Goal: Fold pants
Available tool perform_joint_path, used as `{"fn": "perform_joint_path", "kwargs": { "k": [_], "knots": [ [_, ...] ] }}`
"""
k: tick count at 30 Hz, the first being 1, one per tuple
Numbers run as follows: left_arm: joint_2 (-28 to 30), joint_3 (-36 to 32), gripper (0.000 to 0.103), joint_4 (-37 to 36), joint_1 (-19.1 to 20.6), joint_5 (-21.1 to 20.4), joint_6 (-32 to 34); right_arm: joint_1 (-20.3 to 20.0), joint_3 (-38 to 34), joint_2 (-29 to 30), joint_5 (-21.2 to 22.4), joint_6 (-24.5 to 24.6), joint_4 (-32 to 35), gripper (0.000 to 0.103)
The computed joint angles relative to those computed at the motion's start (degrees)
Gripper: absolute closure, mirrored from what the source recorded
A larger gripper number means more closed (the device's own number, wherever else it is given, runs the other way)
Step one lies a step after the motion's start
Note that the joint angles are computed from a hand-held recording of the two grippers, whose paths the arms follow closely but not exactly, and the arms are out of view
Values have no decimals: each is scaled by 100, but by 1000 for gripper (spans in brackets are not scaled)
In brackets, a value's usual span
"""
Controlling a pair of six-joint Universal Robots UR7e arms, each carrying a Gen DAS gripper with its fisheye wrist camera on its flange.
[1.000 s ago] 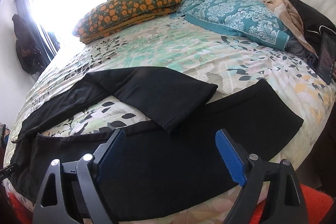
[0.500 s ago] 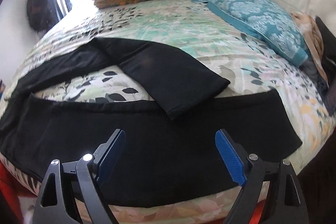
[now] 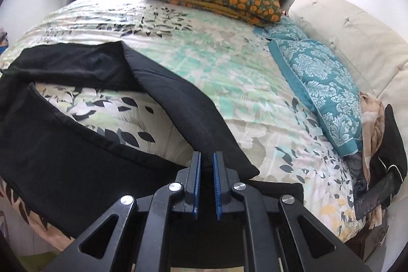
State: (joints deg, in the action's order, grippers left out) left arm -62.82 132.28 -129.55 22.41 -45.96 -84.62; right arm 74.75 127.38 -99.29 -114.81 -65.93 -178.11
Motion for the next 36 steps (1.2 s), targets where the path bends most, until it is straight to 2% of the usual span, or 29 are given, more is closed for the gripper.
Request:
{"fn": "perform_joint_path", "kwargs": {
  "k": [5,11,14,18,21,25,29,30,31,32,33,36],
  "knots": [
    [373,-642,3,-1173,856,-191,1420,-179,-123,-562,371,361,714,94],
    [922,-1661,3,-1853,1769,-432,2344,-674,-74,-1061,929,770,1236,94],
    [1127,-2014,3,-2131,2187,-697,2240,-829,-80,-1200,1094,859,1485,94],
    [1416,-2409,3,-2291,2547,-853,2005,-959,-37,-1280,1148,770,1599,94],
    [1649,-2755,3,-2344,2746,-973,2075,-1066,-17,-1386,1246,755,1692,94],
    [1965,-3200,3,-2186,2907,-926,2027,-1168,1,-1599,1417,740,1821,94],
    [2130,-3381,6,-2225,3031,-1090,2075,-1212,34,-1915,1586,643,2032,94],
    [2124,-3358,11,-2267,3025,-1097,2086,-1220,49,-1987,1602,583,2065,94],
    [2103,-3271,26,-2425,2986,-1043,2129,-1218,57,-2028,1563,504,2079,94],
    [2053,-3205,94,-2455,2970,-1097,2169,-1229,64,-2049,1531,420,2086,94],
    [1988,-3180,96,-2313,2981,-1190,2108,-1279,67,-2055,1557,337,2090,94],
    [1685,-2848,99,-2775,2937,-1366,2163,-1301,-71,-1780,1407,356,2033,94]
  ]
}}
